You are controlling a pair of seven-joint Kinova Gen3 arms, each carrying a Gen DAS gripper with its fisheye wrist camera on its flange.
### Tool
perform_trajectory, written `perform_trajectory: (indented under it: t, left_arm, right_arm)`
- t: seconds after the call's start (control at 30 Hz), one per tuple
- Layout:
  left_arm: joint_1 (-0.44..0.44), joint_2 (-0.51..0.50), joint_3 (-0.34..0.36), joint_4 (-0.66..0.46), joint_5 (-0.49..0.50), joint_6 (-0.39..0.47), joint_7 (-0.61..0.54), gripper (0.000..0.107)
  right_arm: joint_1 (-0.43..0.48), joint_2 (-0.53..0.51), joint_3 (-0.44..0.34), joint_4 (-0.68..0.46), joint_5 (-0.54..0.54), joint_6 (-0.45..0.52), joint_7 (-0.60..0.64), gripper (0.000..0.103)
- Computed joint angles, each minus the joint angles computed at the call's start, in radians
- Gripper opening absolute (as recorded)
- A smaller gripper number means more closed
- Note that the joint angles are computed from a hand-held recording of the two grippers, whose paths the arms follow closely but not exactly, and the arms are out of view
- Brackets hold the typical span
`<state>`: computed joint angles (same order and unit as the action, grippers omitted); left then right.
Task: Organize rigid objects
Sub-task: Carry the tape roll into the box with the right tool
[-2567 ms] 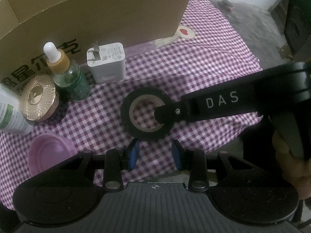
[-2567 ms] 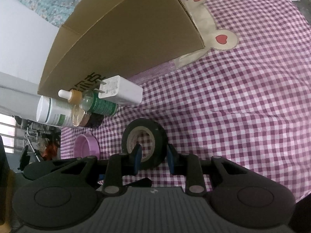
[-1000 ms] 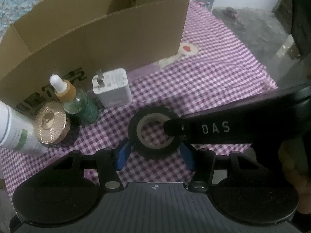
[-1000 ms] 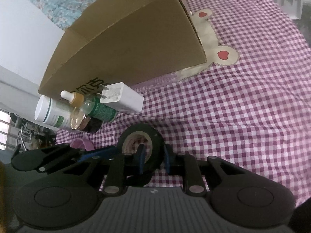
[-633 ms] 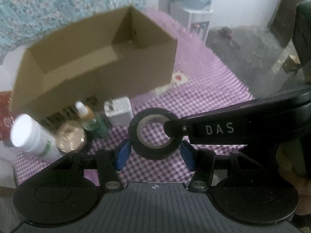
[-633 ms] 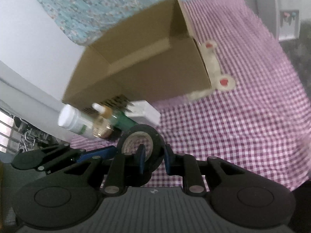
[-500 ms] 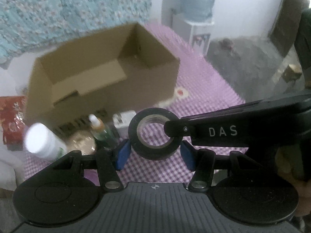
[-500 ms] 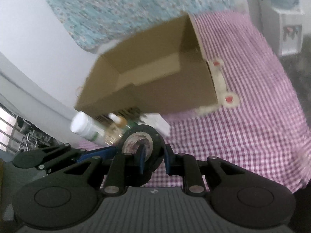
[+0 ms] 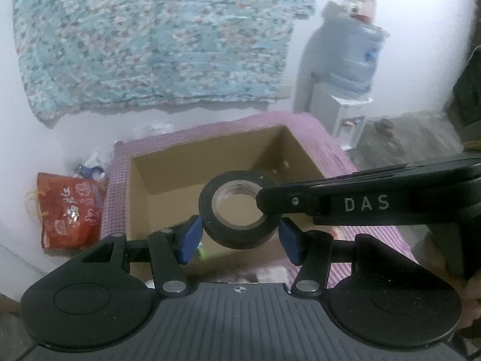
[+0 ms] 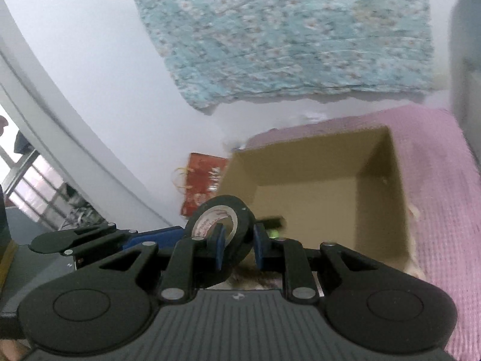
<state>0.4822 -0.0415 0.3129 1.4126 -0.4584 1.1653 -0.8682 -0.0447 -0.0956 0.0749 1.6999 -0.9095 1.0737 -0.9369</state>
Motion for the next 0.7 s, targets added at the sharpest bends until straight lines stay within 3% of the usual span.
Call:
perform_trajectory:
  t: [0.13, 0.23, 0.37, 0.5, 0.7]
  left_arm:
    - [-0.076, 0.054, -0.085, -0.07, 0.133, 0.012, -0.132, 0.055]
    - [-0.129, 0.128, -0.134, -0.138, 0.22, 0.061, -0.215, 0.055]
    - [-0.178, 0.221, -0.181, -0.212, 0.292, 0.133, -0.282, 0.055]
    - [-0.2, 0.297, -0.213, -0.255, 0.316, 0.179, -0.316, 0.055]
    - [-0.182, 0.379, -0.241, -0.31, 0.29, 0.22, -0.312, 0.052]
  right_arm:
    - [0.023, 0.154, -0.079, -0.174, 0.033, 0.056, -0.075, 0.021]
    - [-0.036, 0.272, -0.081, -0.313, 0.1, 0.094, -0.159, 0.021]
    - [-0.056, 0.432, -0.149, -0.488, 0.2, 0.149, -0.285, 0.021]
    - [-0.065, 0.601, -0.192, -0.649, 0.236, 0.221, -0.401, 0.021]
    - [-0.078, 0.724, -0.248, -0.755, 0.307, 0.237, -0.477, 0.021]
